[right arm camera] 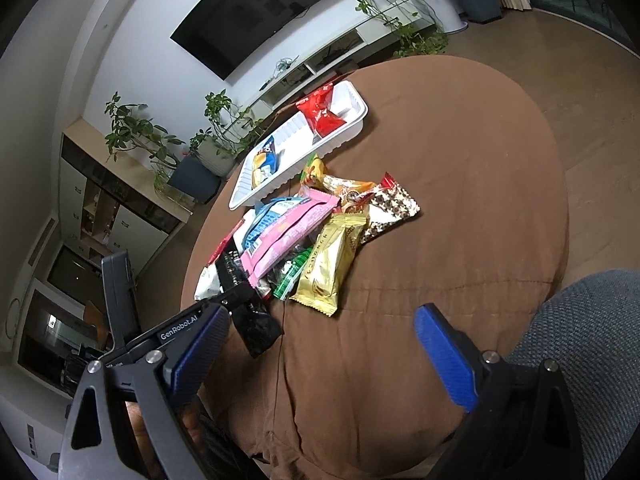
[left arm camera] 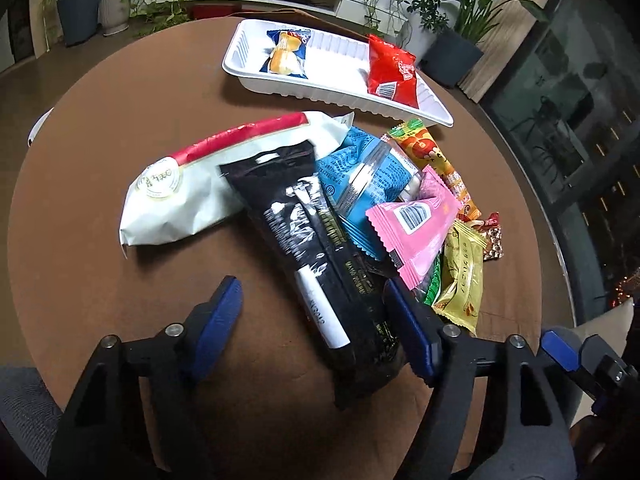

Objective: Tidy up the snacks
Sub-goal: 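Grasp the black pack with the left tool while the right tool grasps the gold pack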

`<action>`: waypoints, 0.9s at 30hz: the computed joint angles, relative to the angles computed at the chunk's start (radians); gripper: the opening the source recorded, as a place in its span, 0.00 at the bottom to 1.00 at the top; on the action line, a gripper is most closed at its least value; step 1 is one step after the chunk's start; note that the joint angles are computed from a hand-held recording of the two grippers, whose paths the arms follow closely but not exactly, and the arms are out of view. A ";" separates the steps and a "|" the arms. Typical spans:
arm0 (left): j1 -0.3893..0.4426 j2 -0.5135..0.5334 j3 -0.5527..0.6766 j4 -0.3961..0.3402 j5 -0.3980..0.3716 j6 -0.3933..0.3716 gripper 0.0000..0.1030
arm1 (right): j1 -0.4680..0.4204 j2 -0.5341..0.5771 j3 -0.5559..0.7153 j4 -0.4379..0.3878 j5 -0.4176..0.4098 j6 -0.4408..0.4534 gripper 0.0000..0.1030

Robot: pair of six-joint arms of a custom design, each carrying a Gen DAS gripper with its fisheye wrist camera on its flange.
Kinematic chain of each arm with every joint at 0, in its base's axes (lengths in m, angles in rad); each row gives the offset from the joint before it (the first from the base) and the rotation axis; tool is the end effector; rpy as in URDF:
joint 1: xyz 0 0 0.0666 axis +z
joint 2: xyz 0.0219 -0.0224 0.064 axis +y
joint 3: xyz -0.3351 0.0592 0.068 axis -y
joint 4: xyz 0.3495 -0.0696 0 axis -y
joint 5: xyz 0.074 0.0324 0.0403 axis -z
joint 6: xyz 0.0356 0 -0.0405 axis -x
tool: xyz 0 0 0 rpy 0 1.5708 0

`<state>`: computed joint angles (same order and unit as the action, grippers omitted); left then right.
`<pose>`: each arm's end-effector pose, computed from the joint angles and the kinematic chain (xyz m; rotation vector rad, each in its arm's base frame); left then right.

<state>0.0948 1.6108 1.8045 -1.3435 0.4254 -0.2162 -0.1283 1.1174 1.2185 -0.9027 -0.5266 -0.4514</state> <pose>0.4888 0.0313 0.4328 0.2801 2.6125 -0.4732 0.3560 -0.0283 0.4215 0.4266 2.3291 0.7795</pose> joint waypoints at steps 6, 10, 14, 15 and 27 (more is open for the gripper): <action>-0.007 0.018 0.017 -0.010 -0.009 -0.003 0.69 | 0.016 0.009 0.005 -0.015 0.027 0.023 0.93; -0.005 0.027 0.020 -0.017 0.023 -0.018 0.52 | 0.026 0.019 0.014 -0.033 0.048 0.035 0.92; 0.014 0.041 0.034 -0.032 0.065 -0.025 0.44 | 0.042 0.041 0.034 -0.054 0.075 0.061 0.90; 0.017 0.041 0.034 -0.034 0.072 -0.029 0.42 | 0.047 0.048 0.041 -0.059 0.080 0.068 0.90; 0.076 0.017 0.008 -0.078 0.109 -0.148 0.24 | 0.128 0.174 0.162 -0.107 0.225 0.179 0.77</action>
<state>0.1706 1.6274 1.8130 -1.4219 0.5347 -0.3644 0.0002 1.2918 1.3808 -1.0100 -0.3018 -0.2719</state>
